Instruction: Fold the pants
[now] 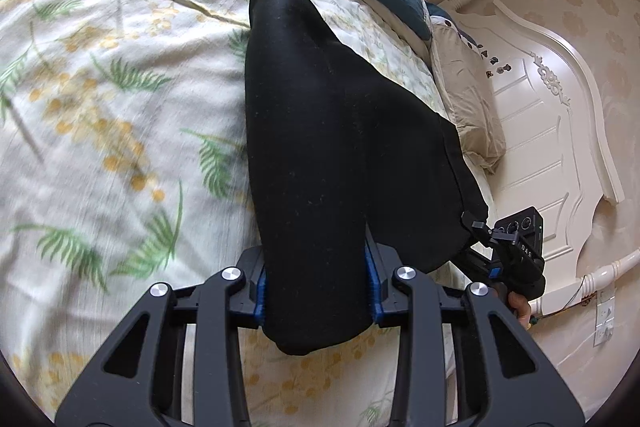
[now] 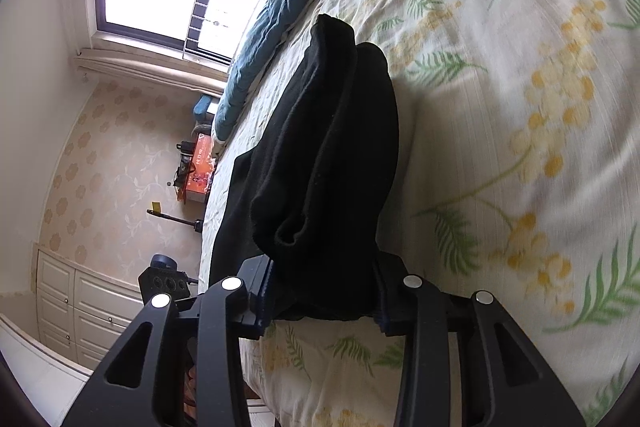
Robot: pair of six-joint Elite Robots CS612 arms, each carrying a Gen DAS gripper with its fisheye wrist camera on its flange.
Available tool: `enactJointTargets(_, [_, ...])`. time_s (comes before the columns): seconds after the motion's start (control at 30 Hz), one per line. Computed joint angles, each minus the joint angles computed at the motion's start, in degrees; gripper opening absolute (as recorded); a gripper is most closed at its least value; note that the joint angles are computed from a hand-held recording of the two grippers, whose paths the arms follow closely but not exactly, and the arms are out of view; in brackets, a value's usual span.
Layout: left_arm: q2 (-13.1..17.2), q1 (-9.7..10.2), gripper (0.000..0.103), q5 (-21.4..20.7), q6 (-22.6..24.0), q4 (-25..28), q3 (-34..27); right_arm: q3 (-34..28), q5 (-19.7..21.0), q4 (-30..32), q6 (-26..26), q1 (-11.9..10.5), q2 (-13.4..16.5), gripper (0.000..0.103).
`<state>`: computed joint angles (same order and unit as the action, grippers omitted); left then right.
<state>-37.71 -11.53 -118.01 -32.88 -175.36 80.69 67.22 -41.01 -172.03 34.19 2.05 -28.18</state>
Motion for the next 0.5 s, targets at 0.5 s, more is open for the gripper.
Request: enactJointTargets(0.5, [-1.97, -0.04, 0.035, 0.01, -0.92, -2.66, 4.38, 3.39, 1.12, -1.61, -0.47, 0.17, -1.32, 0.039])
